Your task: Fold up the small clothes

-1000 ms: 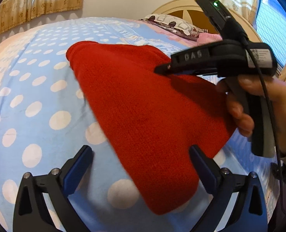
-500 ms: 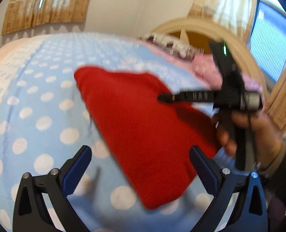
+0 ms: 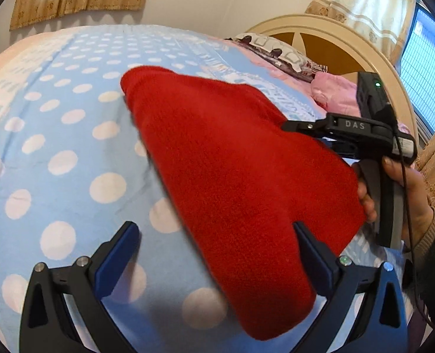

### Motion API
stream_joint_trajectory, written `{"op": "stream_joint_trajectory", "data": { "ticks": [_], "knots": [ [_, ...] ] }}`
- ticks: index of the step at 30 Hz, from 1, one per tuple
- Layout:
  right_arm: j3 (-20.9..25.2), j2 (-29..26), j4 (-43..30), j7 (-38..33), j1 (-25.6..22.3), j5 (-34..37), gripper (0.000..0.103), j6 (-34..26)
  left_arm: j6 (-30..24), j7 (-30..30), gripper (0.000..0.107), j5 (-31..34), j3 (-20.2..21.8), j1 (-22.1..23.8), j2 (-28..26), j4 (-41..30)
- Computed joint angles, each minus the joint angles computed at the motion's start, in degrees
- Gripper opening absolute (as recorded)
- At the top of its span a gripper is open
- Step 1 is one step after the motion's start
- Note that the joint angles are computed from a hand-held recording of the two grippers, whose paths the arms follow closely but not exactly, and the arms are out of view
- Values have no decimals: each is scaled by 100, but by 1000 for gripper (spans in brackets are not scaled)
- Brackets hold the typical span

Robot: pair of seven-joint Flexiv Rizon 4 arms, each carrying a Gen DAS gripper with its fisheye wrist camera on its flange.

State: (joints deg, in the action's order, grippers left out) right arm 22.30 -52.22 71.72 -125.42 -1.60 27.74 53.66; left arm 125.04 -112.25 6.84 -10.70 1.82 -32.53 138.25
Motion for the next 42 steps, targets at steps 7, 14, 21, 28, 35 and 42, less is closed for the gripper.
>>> {"op": "stream_joint_trajectory", "data": {
  "ticks": [7, 14, 21, 28, 35, 42],
  "knots": [
    [58, -303, -573, -71, -34, 44, 67, -645, 1, -17, 103, 79, -45, 32, -3, 23],
    [106, -473, -884, -397, -13, 274, 66, -913, -70, -26, 103, 292, -213, 231, -46, -38],
    [153, -596, -1132, -620, -7, 502, 45, -1348, -105, -49, 103, 545, -430, 479, -128, -109],
    [115, -595, -1148, -678, -26, 777, 35, -1539, -54, -47, 95, 838, -642, 722, -211, -125],
    [176, -316, -672, -1066, -73, 1081, 29, -1029, 20, -115, 68, 1173, -928, 1046, -318, -180],
    [293, -1, -202, -1447, -175, 1370, 28, -572, 56, -186, 48, 947, -700, 762, -59, -45]
  ]
}}
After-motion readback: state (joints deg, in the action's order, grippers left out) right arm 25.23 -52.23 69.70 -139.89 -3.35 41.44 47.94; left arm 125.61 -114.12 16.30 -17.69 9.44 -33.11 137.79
